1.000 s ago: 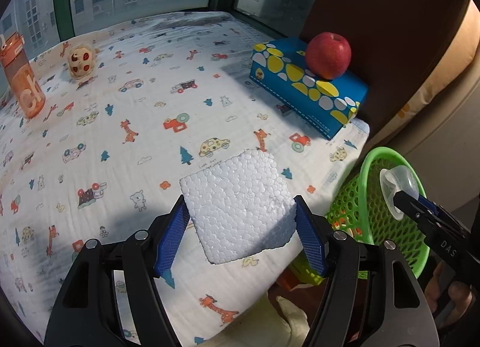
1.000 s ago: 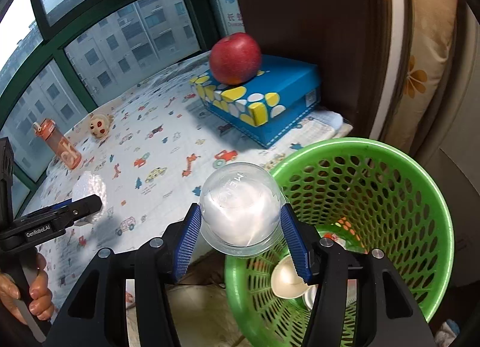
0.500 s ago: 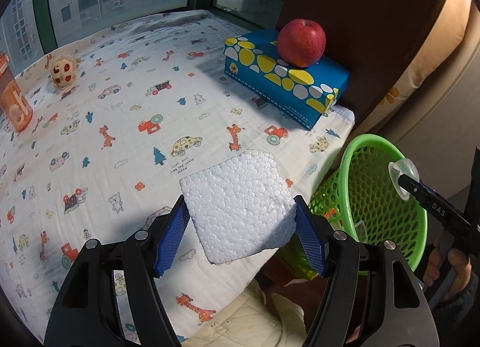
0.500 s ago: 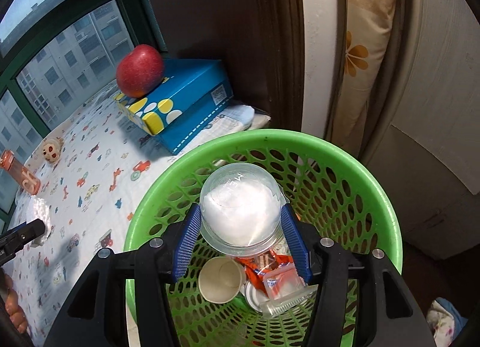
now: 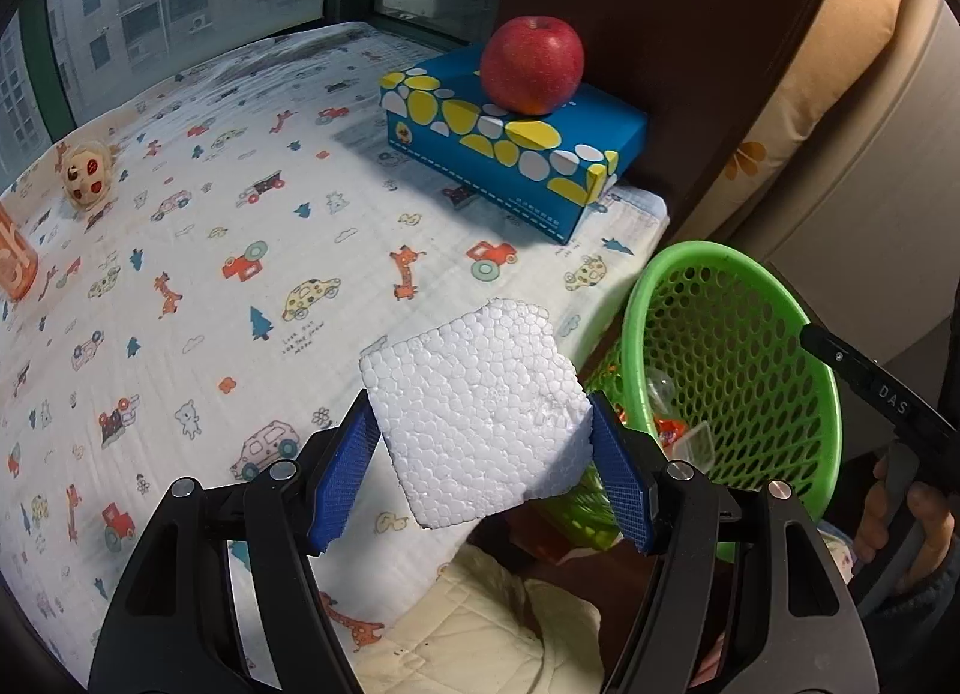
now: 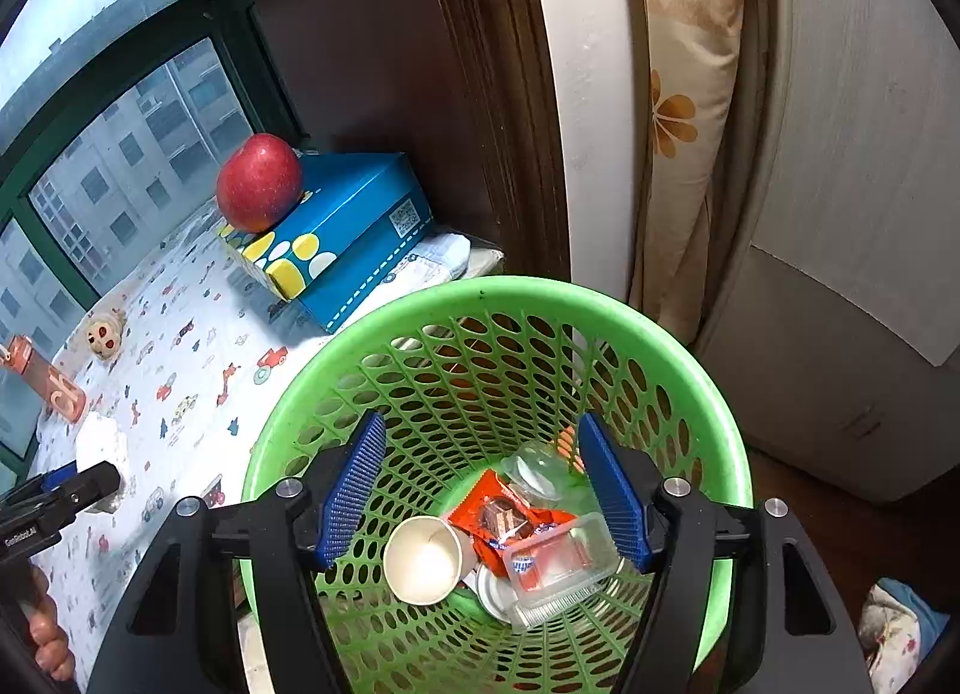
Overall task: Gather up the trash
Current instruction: 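Carry the dome lid into the green basket and open the right tool, then carry the foam block over the green basket and open the left tool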
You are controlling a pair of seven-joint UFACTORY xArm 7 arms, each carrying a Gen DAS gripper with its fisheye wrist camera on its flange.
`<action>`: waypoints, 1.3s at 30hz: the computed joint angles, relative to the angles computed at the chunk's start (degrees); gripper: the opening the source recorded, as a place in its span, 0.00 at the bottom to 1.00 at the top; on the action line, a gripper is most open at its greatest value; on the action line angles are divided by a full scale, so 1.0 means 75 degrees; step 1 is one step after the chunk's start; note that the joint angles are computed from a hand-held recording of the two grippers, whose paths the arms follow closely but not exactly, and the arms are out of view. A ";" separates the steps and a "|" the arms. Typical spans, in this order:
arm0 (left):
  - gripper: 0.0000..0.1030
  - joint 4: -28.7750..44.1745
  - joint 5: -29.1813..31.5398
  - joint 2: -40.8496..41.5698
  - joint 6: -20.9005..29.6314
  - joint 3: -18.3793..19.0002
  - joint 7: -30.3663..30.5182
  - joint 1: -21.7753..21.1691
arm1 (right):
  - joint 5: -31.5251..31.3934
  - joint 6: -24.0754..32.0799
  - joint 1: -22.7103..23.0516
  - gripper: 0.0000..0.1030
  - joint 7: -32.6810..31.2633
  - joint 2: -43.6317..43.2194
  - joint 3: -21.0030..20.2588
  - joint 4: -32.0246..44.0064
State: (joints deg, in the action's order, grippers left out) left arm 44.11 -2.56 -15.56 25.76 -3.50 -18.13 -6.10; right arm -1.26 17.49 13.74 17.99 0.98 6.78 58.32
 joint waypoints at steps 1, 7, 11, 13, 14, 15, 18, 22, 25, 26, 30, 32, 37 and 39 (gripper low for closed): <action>0.66 0.0039 -0.0012 0.0037 0.0003 -0.0021 0.0019 -0.0039 | 0.0014 -0.0008 -0.0006 0.63 0.0010 -0.0100 -0.0007 -0.0089; 0.66 0.0285 -0.0127 0.0317 0.0013 -0.0133 0.0167 -0.0315 | 0.0286 -0.0079 -0.0060 0.68 -0.0136 -0.0732 -0.0023 -0.0650; 0.66 0.0495 -0.0296 0.0545 0.0010 -0.0192 0.0355 -0.0536 | 0.0387 -0.0082 -0.0103 0.70 -0.0208 -0.1119 -0.0048 -0.0980; 0.66 0.0615 -0.0344 0.0674 0.0031 -0.0243 0.0422 -0.0635 | 0.0398 -0.0053 -0.0125 0.71 -0.0234 -0.1232 -0.0052 -0.1078; 0.66 0.0683 -0.0397 0.0744 0.0042 -0.0258 0.0490 -0.0694 | 0.0395 -0.0049 -0.0144 0.71 -0.0232 -0.1302 -0.0057 -0.1145; 0.66 0.0756 -0.0374 0.0818 0.0055 -0.0296 0.0474 -0.0722 | 0.0440 -0.0044 -0.0143 0.71 -0.0266 -0.1361 -0.0074 -0.1205; 0.66 0.0956 -0.0390 0.1004 0.0061 -0.0364 0.0528 -0.0833 | 0.0442 -0.0042 -0.0190 0.72 -0.0255 -0.1505 -0.0075 -0.1353; 0.66 0.1223 -0.0396 0.1237 0.0061 -0.0433 0.0662 -0.0962 | 0.0465 -0.0054 -0.0221 0.73 -0.0282 -0.1692 -0.0102 -0.1538; 0.66 0.1482 -0.0433 0.1490 0.0084 -0.0465 0.0739 -0.1040 | 0.0444 -0.0077 -0.0258 0.73 -0.0301 -0.1788 -0.0106 -0.1633; 0.66 0.1591 -0.0534 0.1599 0.0113 -0.0467 0.0835 -0.1075 | 0.0418 -0.0092 -0.0281 0.73 -0.0291 -0.1822 -0.0101 -0.1668; 0.66 0.1987 -0.0459 0.2002 0.0207 -0.0518 0.0809 -0.1133 | 0.0547 -0.0128 -0.0262 0.73 -0.0428 -0.1949 -0.0182 -0.1785; 0.67 0.2183 -0.0416 0.2185 0.0274 -0.0532 0.0765 -0.1155 | 0.0668 -0.0161 -0.0227 0.73 -0.0537 -0.2029 -0.0241 -0.1867; 0.67 0.2536 -0.0387 0.2546 0.0298 -0.0550 0.0784 -0.1190 | 0.0845 -0.0162 -0.0213 0.74 -0.0704 -0.2148 -0.0305 -0.2019; 0.68 0.2683 -0.0555 0.2718 0.0276 -0.0572 0.0899 -0.1184 | 0.0957 -0.0163 -0.0169 0.74 -0.0796 -0.2168 -0.0341 -0.2068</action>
